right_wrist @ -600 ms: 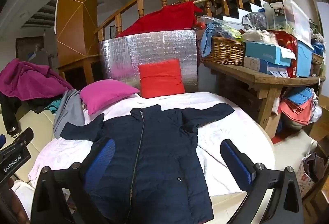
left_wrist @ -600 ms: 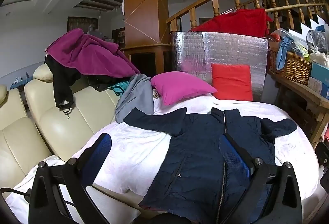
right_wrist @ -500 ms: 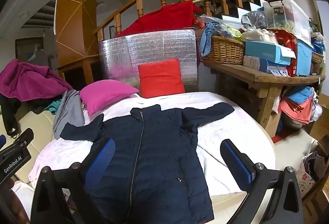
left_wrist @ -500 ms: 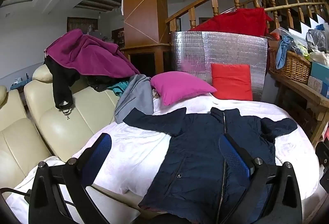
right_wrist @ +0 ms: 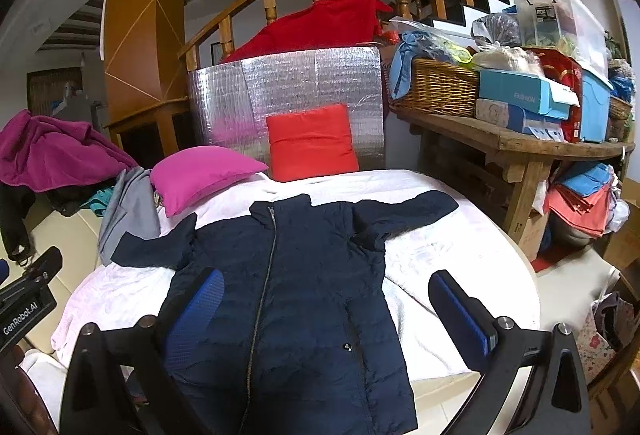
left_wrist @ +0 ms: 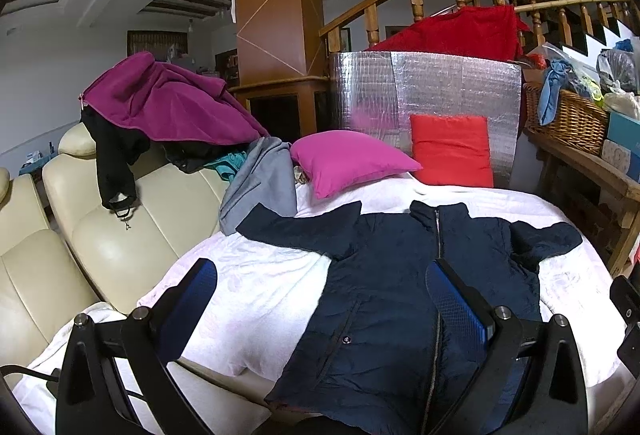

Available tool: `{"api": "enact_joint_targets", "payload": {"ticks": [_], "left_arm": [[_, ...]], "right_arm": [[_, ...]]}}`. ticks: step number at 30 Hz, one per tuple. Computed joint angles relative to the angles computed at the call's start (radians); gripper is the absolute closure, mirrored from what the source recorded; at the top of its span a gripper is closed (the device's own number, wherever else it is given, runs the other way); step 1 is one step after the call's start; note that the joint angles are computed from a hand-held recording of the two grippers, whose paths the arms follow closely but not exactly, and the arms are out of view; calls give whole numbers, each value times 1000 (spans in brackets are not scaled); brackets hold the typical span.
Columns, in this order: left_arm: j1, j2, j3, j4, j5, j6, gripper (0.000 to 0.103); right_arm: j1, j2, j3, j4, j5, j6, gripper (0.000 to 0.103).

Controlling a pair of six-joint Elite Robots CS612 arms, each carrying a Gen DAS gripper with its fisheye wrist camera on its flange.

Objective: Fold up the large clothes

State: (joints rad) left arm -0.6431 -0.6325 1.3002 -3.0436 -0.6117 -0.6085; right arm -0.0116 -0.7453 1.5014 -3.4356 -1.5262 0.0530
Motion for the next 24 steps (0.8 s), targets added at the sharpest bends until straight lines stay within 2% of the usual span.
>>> {"api": "enact_joint_targets", "payload": {"ticks": [7, 24], "left_arm": [[5, 5, -15, 20, 3, -13, 0], [14, 21, -52, 75, -3, -29, 0]], "right_arm": [[2, 14, -20, -18, 8, 18, 0], [3, 30, -64, 50, 14, 17, 0]]}}
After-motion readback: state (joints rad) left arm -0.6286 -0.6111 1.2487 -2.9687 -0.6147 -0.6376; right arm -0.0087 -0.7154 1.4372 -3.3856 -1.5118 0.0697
